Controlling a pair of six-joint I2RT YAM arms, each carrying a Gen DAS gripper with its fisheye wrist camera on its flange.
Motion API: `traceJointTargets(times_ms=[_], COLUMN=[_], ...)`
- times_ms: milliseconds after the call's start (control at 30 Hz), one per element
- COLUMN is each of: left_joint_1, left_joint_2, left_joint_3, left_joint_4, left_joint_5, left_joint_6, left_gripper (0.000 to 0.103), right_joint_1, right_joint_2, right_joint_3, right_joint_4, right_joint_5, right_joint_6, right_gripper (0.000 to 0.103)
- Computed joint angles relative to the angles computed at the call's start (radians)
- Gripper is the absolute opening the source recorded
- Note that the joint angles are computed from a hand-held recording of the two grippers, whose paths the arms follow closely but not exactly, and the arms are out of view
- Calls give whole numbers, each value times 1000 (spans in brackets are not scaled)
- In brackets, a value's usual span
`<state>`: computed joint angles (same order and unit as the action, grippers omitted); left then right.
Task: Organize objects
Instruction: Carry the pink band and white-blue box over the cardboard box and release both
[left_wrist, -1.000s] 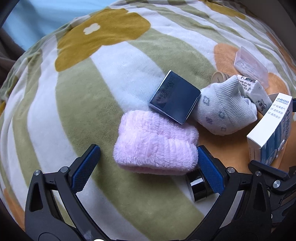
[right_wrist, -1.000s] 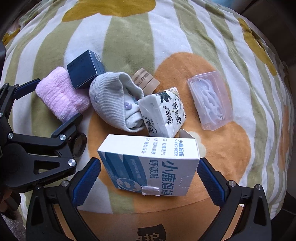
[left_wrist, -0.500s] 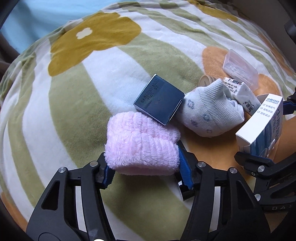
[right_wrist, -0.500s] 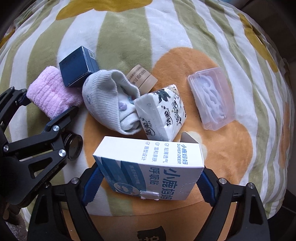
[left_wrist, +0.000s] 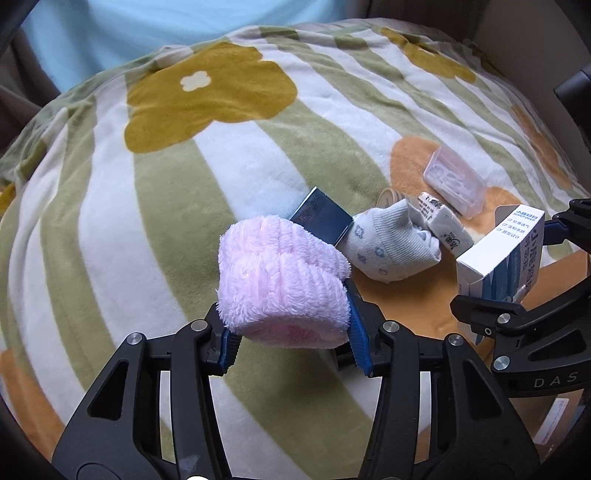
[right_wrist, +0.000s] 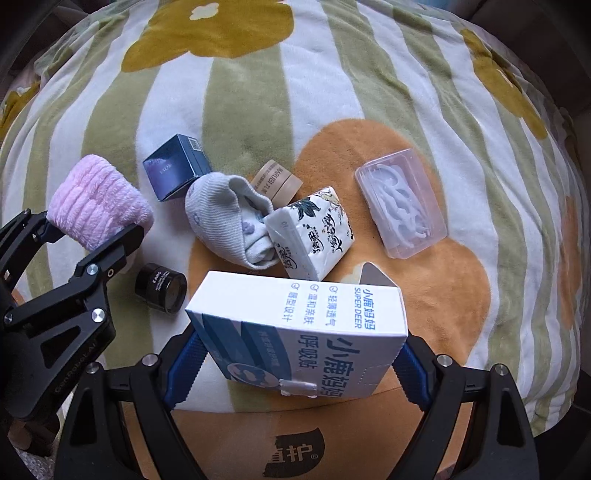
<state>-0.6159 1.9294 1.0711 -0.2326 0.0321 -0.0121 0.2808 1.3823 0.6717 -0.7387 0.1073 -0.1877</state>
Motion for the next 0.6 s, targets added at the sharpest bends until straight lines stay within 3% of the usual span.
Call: traceJointTargets(times_ms=[167, 200, 333, 400, 600], left_joint_1=[-18, -26, -63, -86, -194], left_joint_2=[-137, -164, -290, -357, -535], left_joint_3=[-29, -28, -30, -30, -19], left_joint_4=[-70, -91, -181, -230, -386], left_joint_5=[-29, -40, -79, -96, -170], left_joint_6=[-33, -47, -104, -140, -288], left_gripper=[45, 45, 45, 45, 45], right_joint_1=[-52, -8, 47, 3, -103], right_joint_2=[-90, -74, -142, -133, -270], right_joint_3=[52, 36, 136, 168, 257], right_joint_4=[-109, -72, -206, -211, -407], right_joint_5=[-35, -44, -76, -95, -190], right_joint_6=[-26, 16, 75, 44, -85], right_gripper=[87, 87, 87, 87, 87])
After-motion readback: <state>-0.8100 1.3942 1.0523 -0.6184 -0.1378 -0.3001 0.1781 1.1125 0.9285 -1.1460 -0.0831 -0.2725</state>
